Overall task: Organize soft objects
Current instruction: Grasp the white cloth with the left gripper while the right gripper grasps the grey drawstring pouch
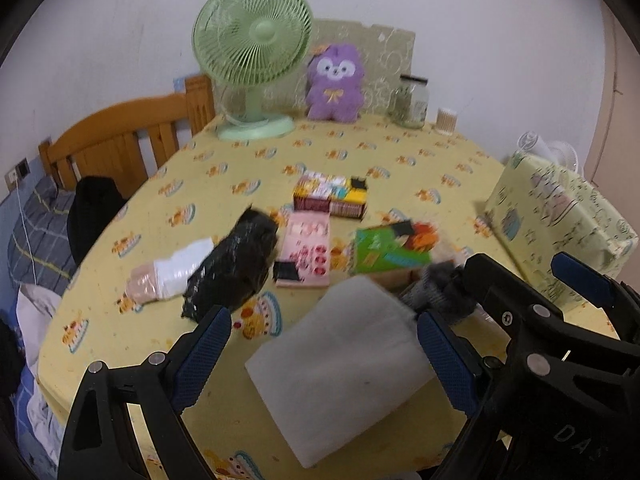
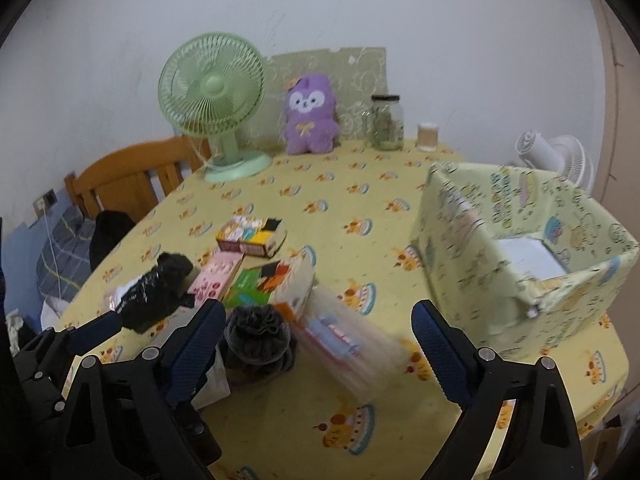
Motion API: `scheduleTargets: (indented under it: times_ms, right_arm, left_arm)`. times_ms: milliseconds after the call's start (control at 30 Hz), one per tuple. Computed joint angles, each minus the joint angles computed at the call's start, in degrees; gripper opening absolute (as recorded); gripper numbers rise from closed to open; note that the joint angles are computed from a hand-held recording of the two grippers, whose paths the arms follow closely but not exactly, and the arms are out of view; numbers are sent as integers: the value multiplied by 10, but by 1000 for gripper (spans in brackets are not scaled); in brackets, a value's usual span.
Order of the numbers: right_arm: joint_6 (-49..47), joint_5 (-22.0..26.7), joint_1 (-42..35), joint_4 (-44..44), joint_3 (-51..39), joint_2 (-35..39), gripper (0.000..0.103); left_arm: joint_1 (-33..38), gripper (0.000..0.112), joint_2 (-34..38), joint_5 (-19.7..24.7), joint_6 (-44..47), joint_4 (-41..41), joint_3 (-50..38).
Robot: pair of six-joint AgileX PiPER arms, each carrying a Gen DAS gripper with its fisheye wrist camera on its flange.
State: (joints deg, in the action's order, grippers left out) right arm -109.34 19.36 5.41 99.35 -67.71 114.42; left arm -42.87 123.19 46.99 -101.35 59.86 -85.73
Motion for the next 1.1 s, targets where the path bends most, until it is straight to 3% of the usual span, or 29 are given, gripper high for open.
scheduleTargets:
  times_ms: [267,400,500,633,800,967,1100]
  right_arm:
    - [88,-17,31,-99,-37,39,85]
    - [108,-14,44,-128,-49,49,80]
    - [159,-1,48,-178,-62,58,73]
    - [270,34,48,-282,-92,79,61]
    - [285,32,54,-294,-94,81,48]
    - [258,21,59,-273,-81,72,45]
    - [253,11,60,-266,-77,65,44]
  left_arm:
    - [17,96,11,-39,-2,-4,15]
    - [32,96,6,-77,-33,0,39]
    - [31,95,5,-79,-36,7,43]
    - [24,81,5,-82,-37,28,48]
    - [24,56,2,-82,-29,34,50]
    - [19,34,-2,-70,-30,45,53]
    - [20,31,-5,-62,-12,34,46]
